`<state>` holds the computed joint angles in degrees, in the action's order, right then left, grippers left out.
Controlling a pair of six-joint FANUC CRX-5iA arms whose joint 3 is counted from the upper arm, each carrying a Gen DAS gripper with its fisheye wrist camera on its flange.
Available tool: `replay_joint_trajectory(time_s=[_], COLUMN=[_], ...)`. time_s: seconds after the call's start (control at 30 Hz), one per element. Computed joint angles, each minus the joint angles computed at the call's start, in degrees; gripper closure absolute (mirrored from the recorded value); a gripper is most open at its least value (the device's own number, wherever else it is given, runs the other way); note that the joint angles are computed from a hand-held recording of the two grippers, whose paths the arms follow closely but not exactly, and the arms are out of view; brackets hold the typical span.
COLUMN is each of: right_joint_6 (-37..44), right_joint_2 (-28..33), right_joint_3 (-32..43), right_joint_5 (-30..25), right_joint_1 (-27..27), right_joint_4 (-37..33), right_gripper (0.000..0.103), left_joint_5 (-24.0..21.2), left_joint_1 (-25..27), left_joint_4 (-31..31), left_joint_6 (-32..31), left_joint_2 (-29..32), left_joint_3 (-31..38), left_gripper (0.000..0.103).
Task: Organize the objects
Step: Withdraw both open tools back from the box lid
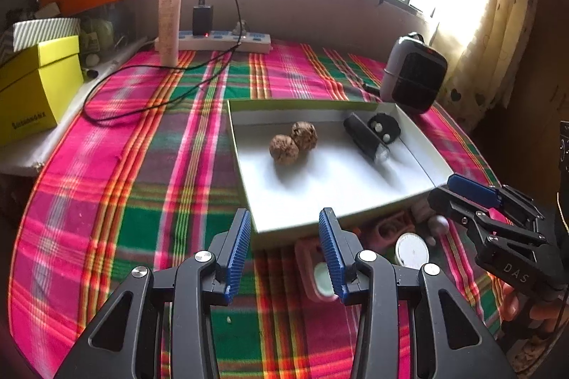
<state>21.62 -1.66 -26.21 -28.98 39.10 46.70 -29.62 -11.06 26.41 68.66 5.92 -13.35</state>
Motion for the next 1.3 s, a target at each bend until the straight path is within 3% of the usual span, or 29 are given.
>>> replay_joint_trajectory(time_s=[0.57, 0.93, 1.3], right_joint_6=[-1.82, -1.70, 4.35], right_joint_2=[-2.74, -2.96, -1.74], right_joint_3=[-4.31, -4.80, -2.66], right_joint_5=[2.33, 2.06, 0.67], right_joint_1=[2.61, 3.46, 4.41], right_joint_4=[-0.14, -0.70, -6.02], right_gripper=[0.057, 0.057, 0.057], left_joint_5=[-1.84, -3.26, -1.90], left_joint_1=[-0.96, -1.56, -2.20], left_joint_4=[2.67, -1.36, -5.27], left_joint_6=[-2.54, 1.27, 3.91], left_joint_2=[-0.35, 1.64, 2.22], left_joint_3=[-2.45, -0.30, 0.94], left_gripper=[0.064, 0.064, 0.064])
